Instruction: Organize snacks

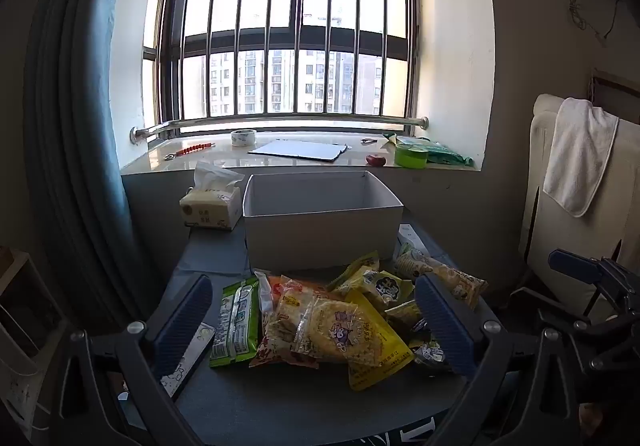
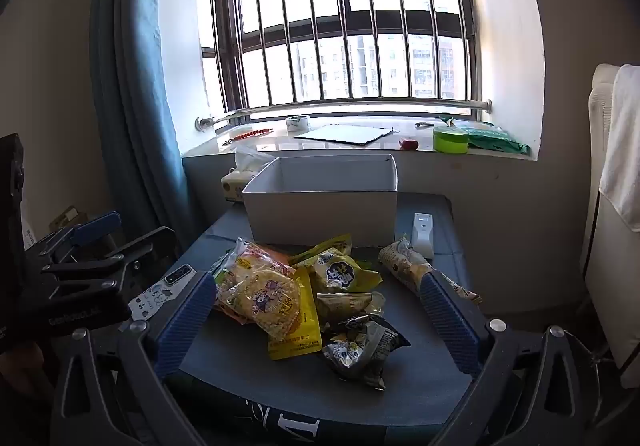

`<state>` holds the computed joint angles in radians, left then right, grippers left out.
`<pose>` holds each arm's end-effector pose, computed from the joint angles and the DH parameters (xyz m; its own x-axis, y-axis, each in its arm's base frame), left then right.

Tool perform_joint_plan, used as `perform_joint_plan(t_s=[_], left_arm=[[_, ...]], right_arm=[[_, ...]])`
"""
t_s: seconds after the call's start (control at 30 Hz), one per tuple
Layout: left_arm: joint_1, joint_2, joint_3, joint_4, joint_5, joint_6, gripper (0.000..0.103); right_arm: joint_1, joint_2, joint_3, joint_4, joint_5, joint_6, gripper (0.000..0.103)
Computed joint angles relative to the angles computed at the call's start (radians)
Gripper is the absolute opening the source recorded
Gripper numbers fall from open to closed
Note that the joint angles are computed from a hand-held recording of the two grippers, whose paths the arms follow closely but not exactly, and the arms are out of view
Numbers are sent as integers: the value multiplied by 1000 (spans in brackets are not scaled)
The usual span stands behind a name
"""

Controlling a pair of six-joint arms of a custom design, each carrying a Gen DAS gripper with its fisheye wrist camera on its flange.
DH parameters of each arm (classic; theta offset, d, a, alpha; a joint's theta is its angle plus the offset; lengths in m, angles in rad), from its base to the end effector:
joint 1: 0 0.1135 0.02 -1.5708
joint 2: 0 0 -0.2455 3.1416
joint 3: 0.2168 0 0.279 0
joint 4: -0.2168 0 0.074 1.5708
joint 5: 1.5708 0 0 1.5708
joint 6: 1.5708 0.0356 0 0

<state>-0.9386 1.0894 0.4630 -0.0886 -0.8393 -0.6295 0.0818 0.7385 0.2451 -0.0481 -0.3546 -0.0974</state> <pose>0.1609 -0.1748 0.1559 -0.4349 -0.0717 -0.8976 -0.0609 0.9969 -0.0502 0.1972 0.0286 0.1472 -0.4750 -0.1304 -0.8703 -0.4213 0.9019 0.0948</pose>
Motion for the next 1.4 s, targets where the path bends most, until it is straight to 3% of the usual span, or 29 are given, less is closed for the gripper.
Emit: perform_joint_plan(t_s=[0.23,0.27,0.6,0.67,1.0,1.4], left_arm=[[-1,35,26,-9,2,-1,103],[-1,41,25,-1,4,0,103],[6,-9,-7,1,22,8,103],[6,-15,-11,1,19,11,103],[5,-4,-9,-1,17,7,103],[2,3,-1,-8,17,6,103]], right_arm=[[18,28,-5,35,13,17,103],[-11,1,4,-5,-12,5,103],[-18,18,3,12,-24,10,103],[-1,-45,-42,11,-3,24,103],[-17,47,-13,56,-22,16,103],[-13,26,-20,45,-23,20,103]])
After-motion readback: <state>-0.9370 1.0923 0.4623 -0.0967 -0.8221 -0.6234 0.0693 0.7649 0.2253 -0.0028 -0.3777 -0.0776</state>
